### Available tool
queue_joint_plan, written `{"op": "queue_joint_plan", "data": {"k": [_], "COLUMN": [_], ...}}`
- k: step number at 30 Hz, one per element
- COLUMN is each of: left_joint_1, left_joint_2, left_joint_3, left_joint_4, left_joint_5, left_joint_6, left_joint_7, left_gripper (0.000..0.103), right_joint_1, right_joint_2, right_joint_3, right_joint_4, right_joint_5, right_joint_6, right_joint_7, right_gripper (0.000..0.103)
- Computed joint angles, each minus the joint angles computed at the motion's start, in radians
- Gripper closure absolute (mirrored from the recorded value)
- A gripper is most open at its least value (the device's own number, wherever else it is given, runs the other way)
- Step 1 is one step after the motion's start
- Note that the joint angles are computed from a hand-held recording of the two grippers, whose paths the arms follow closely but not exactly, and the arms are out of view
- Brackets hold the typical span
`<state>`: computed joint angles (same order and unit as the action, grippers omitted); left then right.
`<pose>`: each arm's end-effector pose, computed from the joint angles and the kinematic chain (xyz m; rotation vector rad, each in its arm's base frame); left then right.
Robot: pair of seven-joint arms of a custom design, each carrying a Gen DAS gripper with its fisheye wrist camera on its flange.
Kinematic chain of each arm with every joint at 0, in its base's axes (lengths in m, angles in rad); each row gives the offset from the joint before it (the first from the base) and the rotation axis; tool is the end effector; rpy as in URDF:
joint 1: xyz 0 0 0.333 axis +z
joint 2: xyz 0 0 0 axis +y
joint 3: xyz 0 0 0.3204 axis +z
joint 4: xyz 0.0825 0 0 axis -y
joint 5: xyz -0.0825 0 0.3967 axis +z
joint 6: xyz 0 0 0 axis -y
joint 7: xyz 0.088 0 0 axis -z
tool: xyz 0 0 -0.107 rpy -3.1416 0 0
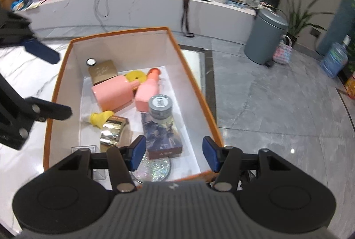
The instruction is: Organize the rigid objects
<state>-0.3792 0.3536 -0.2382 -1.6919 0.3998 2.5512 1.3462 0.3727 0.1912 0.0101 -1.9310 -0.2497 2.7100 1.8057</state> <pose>0.5841 -0.3969 0.4517 -1.2190 2.4012 -0.5533 0.6045 0.2524 0.4532 -2.1594 1.5223 -0.5662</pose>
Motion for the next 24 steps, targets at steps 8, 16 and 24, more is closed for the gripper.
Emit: {"op": "queue_joint_plan", "data": {"k": [8,16,24], "left_joint_1": [-0.039,-0.062,-0.066], "left_joint_2": [-0.09,-0.148,-0.161], "left_joint_3": [0.054,0.061,0.036], "left_joint_4": [-0.142,-0.216,-0.221], "left_joint_5": [0.147,0.358,0.457], "left_joint_6": [0.118,0.12,0.043], "left_joint_7": [-0.387,-0.687,-0.903], "left_gripper": [0.008,0.007,0.007], "right_joint_1": [0.032,0.006,0.0], "right_joint_2": [-0.068,-0.122,-0.141], "right_joint_3": [-0.036,-0.007,0.031], "right_joint_4": [-0.087,-0.148,-0.155], "right_joint_5": [-0.232,-0.447,-0.675], "right_joint_6": [0.076,0.115,0.051], "right_joint_7": [0.323,0.595,0.955], "right_gripper": [0.026,0.017,0.006]}}
